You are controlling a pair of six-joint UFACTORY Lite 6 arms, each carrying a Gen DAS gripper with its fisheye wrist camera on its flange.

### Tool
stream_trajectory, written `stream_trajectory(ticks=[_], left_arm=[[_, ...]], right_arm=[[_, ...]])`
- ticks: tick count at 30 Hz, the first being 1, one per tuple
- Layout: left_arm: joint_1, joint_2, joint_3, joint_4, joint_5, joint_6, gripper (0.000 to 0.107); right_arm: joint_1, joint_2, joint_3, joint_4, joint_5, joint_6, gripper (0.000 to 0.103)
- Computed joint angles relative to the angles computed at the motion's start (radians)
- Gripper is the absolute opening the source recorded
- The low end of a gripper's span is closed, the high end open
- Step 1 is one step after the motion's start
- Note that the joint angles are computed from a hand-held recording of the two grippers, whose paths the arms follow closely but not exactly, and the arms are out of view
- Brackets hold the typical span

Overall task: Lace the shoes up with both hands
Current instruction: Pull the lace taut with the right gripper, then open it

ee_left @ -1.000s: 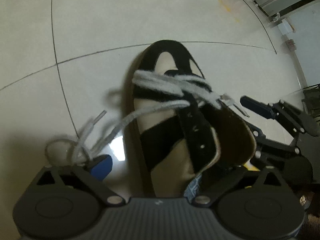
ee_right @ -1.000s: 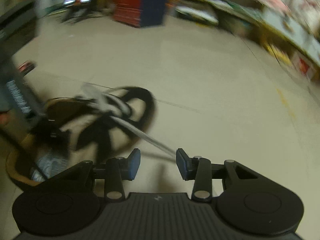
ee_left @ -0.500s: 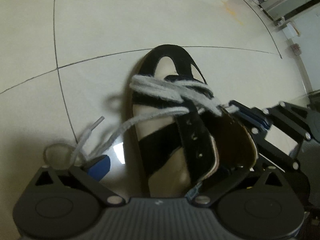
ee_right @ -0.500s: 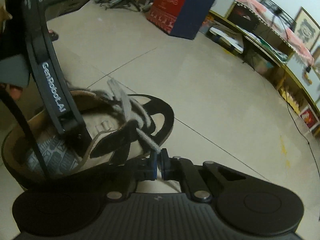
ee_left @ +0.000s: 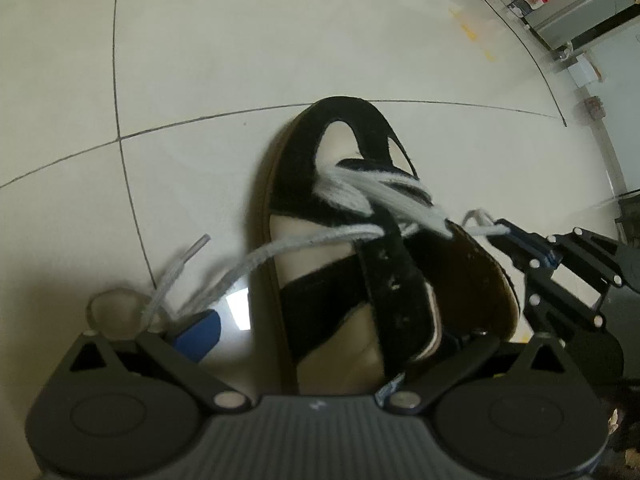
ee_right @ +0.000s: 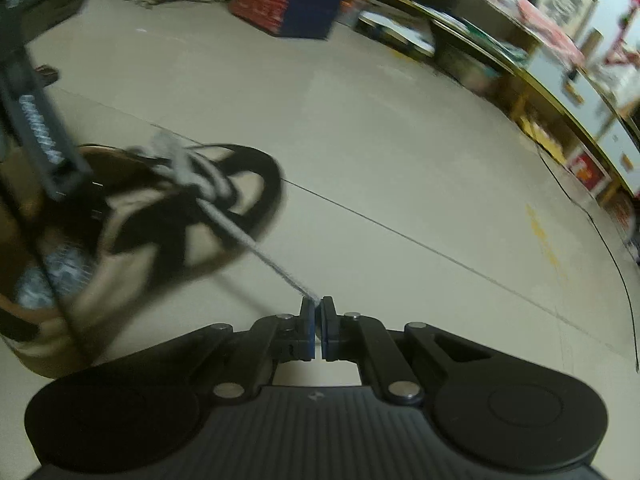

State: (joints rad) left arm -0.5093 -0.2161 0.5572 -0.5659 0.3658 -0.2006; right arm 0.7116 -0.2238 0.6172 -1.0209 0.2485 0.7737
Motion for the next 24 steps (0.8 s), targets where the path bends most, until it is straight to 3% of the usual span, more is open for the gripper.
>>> stream_trajectory(ticks=[5,13,18,19,22,24], left_arm=[[-0.018,0.0,0.019,0.054,0.009,-0.067,0.103],[0.03,-0.018,-0.014,-0.049,0.015,0.07,0.103],[-0.026,0.05,0.03,-0.023,-0.024,0.007,0.103],[-0.022,0.043,0.027,-0.024,-0.021,0.014,0.103],[-0.017,0.039,0.023,-0.023,-0.021,0.018,0.103],[-0.012,0.023,0.011,-0.02,-0.015,0.027,0.103]], right_arm=[[-0.043,0.011,-0.009,-0.022,0.033,0.047,0.002],[-0.079,0.085,-0.003,-0.079,0.08,0.137,0.002],[-0.078,0.086,-0.008,0.029,0.002,0.038,0.004],[-0.08,0.075,-0.014,0.06,-0.02,0.016,0.006],[-0.04,0.067,-0.016,-0.003,-0.024,0.098,0.034],[-0.009,0.059,-0.019,-0.057,-0.029,0.14,0.035]])
